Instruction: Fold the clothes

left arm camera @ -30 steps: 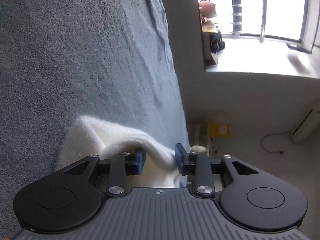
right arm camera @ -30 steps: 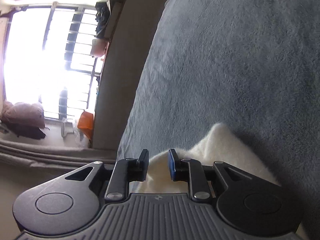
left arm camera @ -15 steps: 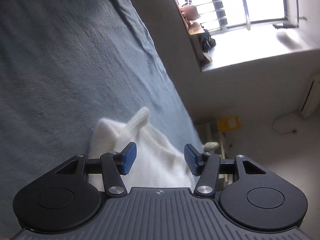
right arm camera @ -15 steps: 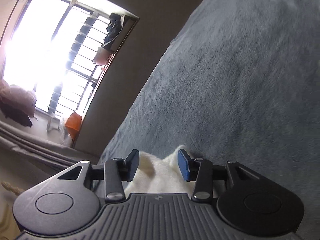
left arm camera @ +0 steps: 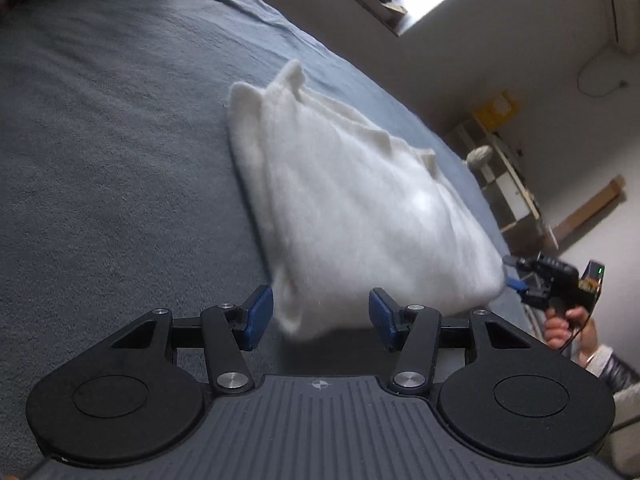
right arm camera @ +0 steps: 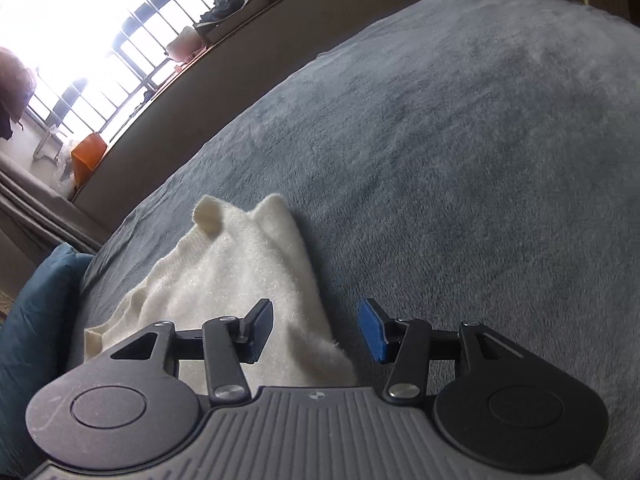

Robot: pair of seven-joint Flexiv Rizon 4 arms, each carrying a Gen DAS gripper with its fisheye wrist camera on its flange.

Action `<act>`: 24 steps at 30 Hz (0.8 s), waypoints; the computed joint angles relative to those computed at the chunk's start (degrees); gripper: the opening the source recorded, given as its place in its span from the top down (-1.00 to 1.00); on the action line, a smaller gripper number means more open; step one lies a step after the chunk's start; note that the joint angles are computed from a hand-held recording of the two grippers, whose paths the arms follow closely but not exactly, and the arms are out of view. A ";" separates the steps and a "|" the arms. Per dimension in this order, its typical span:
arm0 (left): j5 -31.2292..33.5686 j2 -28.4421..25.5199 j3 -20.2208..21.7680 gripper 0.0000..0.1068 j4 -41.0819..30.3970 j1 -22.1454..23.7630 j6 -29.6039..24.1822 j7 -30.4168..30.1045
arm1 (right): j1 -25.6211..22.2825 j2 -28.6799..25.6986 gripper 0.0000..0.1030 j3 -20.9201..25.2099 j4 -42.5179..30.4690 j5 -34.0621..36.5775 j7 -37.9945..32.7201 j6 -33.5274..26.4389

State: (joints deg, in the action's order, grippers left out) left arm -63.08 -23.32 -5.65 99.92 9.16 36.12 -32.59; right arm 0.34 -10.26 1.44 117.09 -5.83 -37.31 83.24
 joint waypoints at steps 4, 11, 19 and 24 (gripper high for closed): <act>-0.39 2.82 -0.03 0.01 5.07 -3.00 8.42 11.33 | -0.38 2.19 -0.12 1.27 3.16 6.44 7.35 2.12; -6.12 4.02 -4.24 0.35 11.16 -9.25 37.75 41.12 | -4.43 2.01 -0.15 10.03 1.67 34.10 2.79 3.50; 3.67 3.42 2.07 0.30 8.23 -5.46 26.52 -0.50 | -4.10 1.08 -0.20 10.65 0.62 40.51 0.93 7.20; -7.13 5.13 0.64 0.01 9.39 0.40 6.71 -6.69 | -9.08 -1.25 -0.34 16.65 -3.11 50.50 -7.92 8.00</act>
